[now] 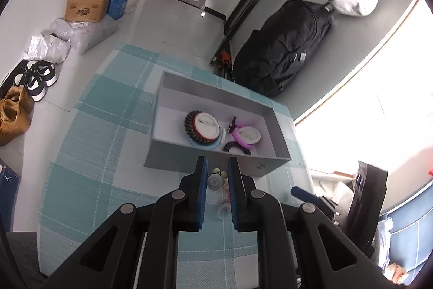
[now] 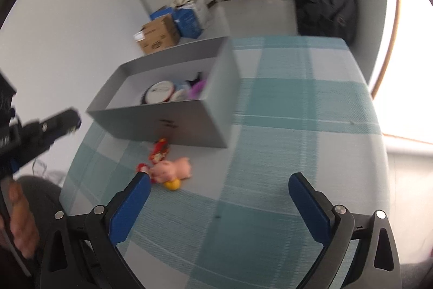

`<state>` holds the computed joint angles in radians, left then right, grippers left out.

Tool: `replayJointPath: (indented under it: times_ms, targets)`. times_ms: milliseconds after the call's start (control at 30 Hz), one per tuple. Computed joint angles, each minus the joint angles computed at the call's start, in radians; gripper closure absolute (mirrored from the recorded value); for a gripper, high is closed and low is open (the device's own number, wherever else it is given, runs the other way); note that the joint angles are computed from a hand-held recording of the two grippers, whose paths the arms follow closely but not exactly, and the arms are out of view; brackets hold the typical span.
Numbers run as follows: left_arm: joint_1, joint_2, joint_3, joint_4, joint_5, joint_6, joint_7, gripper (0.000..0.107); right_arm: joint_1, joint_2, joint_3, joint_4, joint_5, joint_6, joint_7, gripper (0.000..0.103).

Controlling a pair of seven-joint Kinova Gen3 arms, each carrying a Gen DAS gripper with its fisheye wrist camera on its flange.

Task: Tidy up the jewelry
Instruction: 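Grasp the pink pig toy with the right gripper while the left gripper holds the charm, then lower the charm and pink pig into the gray box and open both grippers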

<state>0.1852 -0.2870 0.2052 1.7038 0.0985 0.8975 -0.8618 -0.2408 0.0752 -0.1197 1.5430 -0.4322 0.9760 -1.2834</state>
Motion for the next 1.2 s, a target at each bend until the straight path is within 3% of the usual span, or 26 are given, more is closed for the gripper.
replayJointPath:
  times_ms: [200,333,567,800,1200]
  targets:
    - [0.008,-0.024,-0.059,0.022,0.058,-0.02,-0.045,0.097,-0.005,0.003,-0.012,0.006,-0.061,0.019,0.057,0.015]
    - [0.002,-0.031,-0.072,0.032,0.087,-0.024,-0.069,0.097,-0.042,0.012,-0.023,0.002,0.023,-0.007,0.022,0.028]
    - [-0.005,-0.037,-0.096,0.044,0.129,-0.027,-0.119,0.097,-0.089,0.008,-0.041,0.011,0.113,-0.058,0.011,0.038]
    - [-0.014,-0.035,-0.108,0.046,0.159,-0.027,-0.147,0.097,-0.135,-0.001,-0.055,0.026,0.208,-0.095,0.007,0.068]
    - [-0.023,-0.021,-0.085,0.032,0.145,-0.01,-0.14,0.097,-0.11,-0.01,-0.039,0.024,0.152,-0.069,0.047,0.069]
